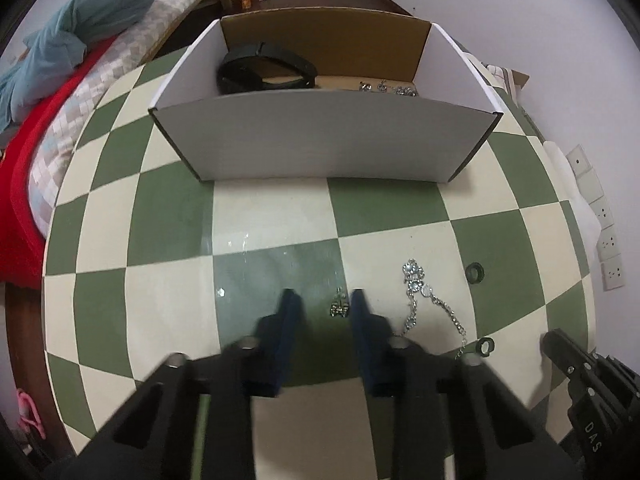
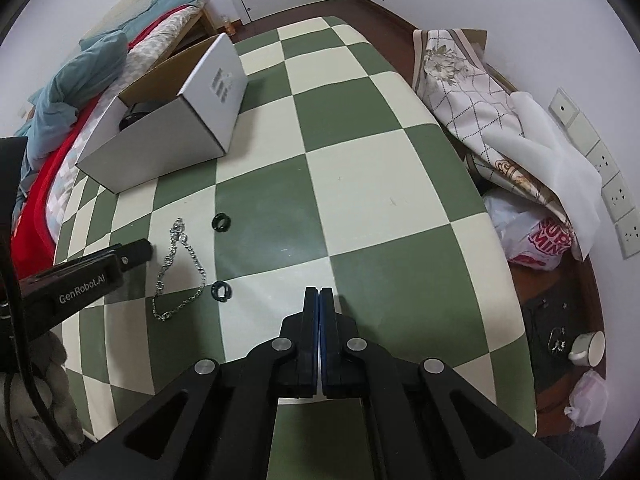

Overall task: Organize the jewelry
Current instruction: 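Grasp the small silver charm with the left tool, then grasp the small black rubber ring with the right tool while the left holds the charm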

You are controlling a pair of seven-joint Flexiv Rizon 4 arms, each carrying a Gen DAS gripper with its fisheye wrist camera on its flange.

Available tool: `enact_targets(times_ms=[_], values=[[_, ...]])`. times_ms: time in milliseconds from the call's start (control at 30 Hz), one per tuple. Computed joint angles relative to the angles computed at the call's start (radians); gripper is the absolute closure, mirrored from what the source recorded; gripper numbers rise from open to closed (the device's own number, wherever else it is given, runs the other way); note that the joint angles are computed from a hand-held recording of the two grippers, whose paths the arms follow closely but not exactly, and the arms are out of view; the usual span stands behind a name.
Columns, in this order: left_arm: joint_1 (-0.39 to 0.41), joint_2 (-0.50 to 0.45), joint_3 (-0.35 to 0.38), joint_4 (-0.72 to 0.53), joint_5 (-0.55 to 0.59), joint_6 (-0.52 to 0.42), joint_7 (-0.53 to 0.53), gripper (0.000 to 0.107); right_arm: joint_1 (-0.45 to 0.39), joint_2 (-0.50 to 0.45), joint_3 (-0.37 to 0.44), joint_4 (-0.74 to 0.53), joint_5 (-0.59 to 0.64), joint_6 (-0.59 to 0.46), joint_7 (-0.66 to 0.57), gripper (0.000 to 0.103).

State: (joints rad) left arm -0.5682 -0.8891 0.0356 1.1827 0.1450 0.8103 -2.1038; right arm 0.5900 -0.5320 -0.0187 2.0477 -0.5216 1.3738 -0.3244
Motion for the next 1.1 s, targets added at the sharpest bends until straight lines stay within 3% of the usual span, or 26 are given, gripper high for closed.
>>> enact_targets(times_ms=[67,367,500,567,767,867,967,1067,1100], values=[[0.003,-0.001,-0.003,-0.003,-0.001,-0.003,0.006,0.101,0.005,-0.001,-0.008,0.005,-0.004,0.009,0.006,0.103],[0.002,0.046,0.009,0.084,0.008,0.058,-0.021,0.101,-0.017,-0.009,0.018,-0.001,0.026,0.064,-0.018,0.101],[-0.004,0.098,0.028,0.165,0.037,0.088,-0.052,0.101,-0.048,-0.038,0.069,-0.023,0.072,0.137,-0.104,0.074],[-0.002,0.129,0.03,0.22,0.048,0.108,-0.07,0.101,-0.05,-0.054,0.086,-0.04,0.089,0.153,-0.149,0.074],[0.009,0.184,0.026,0.328,0.058,0.139,-0.122,0.101,0.03,-0.084,0.037,-0.076,0.094,0.145,-0.232,0.074],[0.019,0.19,0.018,0.34,0.057,0.144,-0.123,0.101,0.129,-0.087,-0.067,-0.078,0.055,0.122,-0.222,0.074],[0.02,0.193,0.017,0.342,0.062,0.147,-0.125,0.101,0.153,-0.09,-0.091,-0.092,0.03,0.084,-0.213,0.074],[0.019,0.193,0.016,0.339,0.064,0.148,-0.125,0.101,0.18,-0.092,-0.124,-0.102,-0.013,0.049,-0.186,0.08],[0.021,0.193,0.014,0.339,0.063,0.15,-0.123,0.101,0.186,-0.092,-0.133,-0.103,-0.031,0.04,-0.176,0.089]])
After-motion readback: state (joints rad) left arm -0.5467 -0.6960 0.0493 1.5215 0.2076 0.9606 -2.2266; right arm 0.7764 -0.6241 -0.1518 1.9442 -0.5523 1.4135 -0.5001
